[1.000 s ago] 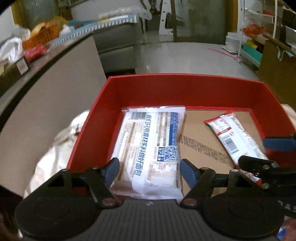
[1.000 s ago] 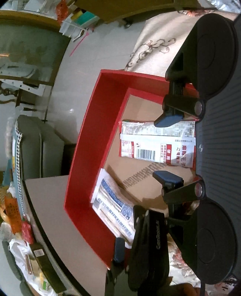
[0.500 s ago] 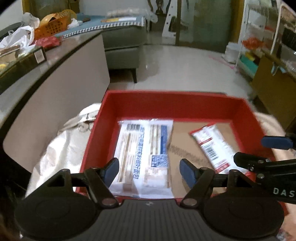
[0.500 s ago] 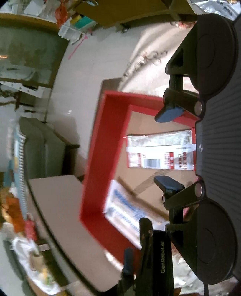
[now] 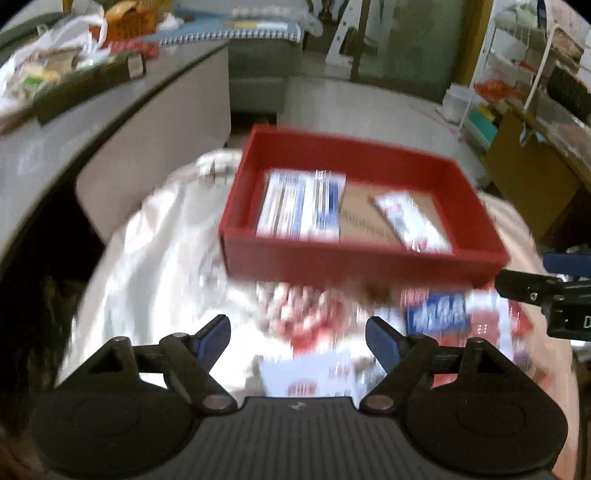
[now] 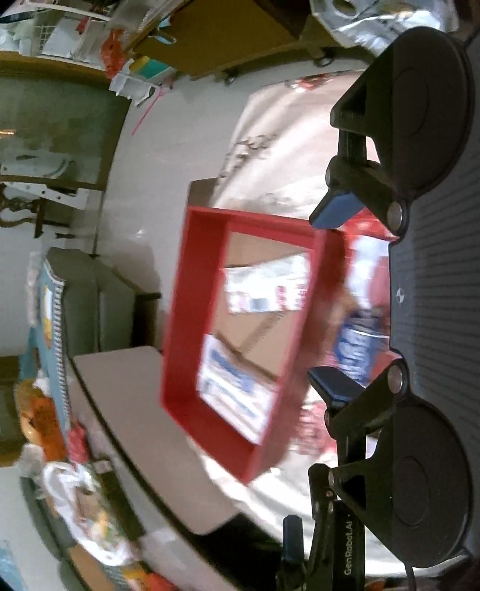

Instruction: Organize snacks

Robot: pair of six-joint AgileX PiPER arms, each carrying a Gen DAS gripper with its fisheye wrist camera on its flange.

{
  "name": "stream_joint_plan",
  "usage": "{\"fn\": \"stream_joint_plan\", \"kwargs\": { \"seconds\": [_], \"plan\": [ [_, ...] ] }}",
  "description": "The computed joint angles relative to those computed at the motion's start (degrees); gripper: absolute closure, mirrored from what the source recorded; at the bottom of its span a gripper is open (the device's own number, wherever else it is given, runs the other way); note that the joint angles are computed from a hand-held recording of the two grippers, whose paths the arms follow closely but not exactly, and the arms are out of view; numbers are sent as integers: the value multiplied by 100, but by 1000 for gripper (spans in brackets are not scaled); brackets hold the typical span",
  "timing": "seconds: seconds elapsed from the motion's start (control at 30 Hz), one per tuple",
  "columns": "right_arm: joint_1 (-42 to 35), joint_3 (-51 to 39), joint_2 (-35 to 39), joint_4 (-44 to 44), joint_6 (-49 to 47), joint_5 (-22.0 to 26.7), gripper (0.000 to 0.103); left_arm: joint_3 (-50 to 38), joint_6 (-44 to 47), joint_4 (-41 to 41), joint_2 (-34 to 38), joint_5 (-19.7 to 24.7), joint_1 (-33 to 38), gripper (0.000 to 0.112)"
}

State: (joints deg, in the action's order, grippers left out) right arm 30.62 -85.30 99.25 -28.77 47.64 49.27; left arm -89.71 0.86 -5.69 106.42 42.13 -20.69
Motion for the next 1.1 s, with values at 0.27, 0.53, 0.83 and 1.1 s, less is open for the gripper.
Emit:
{"fn": "stream_joint_plan", "kwargs": {
  "seconds": [0.27, 0.53, 0.83, 1.1],
  "plan": [
    [427, 382, -247, 34, 686, 130, 15, 702, -443, 378, -271, -83, -350, 37],
    [343, 432, -125, 328, 596, 31, 15, 908, -1214, 1046, -61, -148, -525, 34],
    [381, -254, 537, 452, 421, 294, 15, 972, -736, 376, -80, -313, -258, 64],
    [546, -751, 1368, 59, 434, 698, 17, 1019, -264, 33, -121, -287, 12, 67]
  ]
}}
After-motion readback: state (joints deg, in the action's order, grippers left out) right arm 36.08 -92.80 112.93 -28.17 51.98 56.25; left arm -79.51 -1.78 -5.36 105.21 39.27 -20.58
